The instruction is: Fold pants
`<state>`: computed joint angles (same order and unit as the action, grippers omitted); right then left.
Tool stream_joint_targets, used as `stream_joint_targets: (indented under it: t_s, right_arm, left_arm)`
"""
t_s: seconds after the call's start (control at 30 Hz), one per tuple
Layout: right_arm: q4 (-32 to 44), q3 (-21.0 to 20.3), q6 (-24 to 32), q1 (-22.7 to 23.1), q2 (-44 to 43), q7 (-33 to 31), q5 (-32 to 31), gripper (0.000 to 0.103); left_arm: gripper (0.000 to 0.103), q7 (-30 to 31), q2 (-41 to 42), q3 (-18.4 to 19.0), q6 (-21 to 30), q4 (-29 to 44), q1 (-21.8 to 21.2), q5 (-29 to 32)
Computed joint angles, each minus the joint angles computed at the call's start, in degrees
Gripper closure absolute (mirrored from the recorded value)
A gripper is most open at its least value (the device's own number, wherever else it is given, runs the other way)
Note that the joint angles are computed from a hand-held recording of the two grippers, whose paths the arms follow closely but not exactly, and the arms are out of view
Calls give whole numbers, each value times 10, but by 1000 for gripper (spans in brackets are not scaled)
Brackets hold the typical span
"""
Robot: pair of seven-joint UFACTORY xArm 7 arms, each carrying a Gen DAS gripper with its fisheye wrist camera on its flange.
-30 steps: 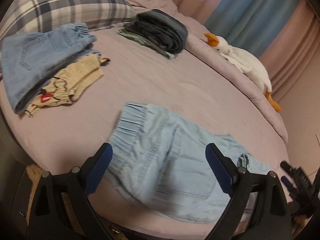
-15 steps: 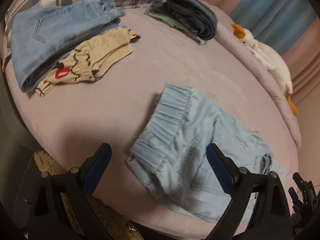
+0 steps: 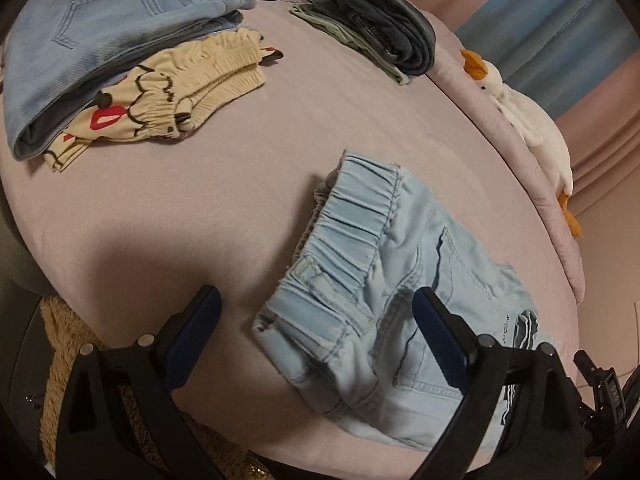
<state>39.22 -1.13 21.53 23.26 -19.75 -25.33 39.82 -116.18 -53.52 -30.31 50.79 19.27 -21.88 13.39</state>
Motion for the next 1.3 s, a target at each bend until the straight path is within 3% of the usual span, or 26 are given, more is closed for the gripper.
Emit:
stream_joint_targets:
  t_s: [0.1,0.17,0.2,0.23,0.37,0.47,0.6,0.73,0.9,1.13,1.3]
  right_arm:
    - [-1,-1,1,2,0,-6,4,19]
    - [-2,3,-2,-4,2,3,-3,19]
    - [-1,4,-3,-6,3,8,-6,19]
    - [-1,2,-4,-6,4,11,-4,19]
    - [2,-3,2,-4,9,6,8,19]
    - [2,2,4,-8,9,9,4,19]
    - [1,2,5,-4,7,3,7,19]
    - [5,-3,7,-3,10,-9,18,19]
    - [6,-5,8,-7,11,-17,33,19]
    - [4,-17,12,-8,6,-45,62,19]
    - [10,-19,21,-20,14,-54,80,19]
  left_arm:
    - [8,-39,-20,-17,-10,-12,9,2]
    - [16,-64,-40,-24,-27,-25,7,4]
    - [27,-68,-46,-21,-44,-33,5,6]
    - [33,-69,-45,-19,-53,-35,5,7]
    - [36,-42,0,-25,-37,-6,16,23]
    - [44,-51,4,-29,-31,-3,18,27]
    - [64,-38,17,-25,-31,7,20,39]
    - [73,-32,3,-22,-26,18,19,46]
    - [75,-22,-19,-35,-28,44,34,61]
    - [77,31,25,-63,-6,123,77,91]
    - [78,58,55,-73,-17,163,100,114]
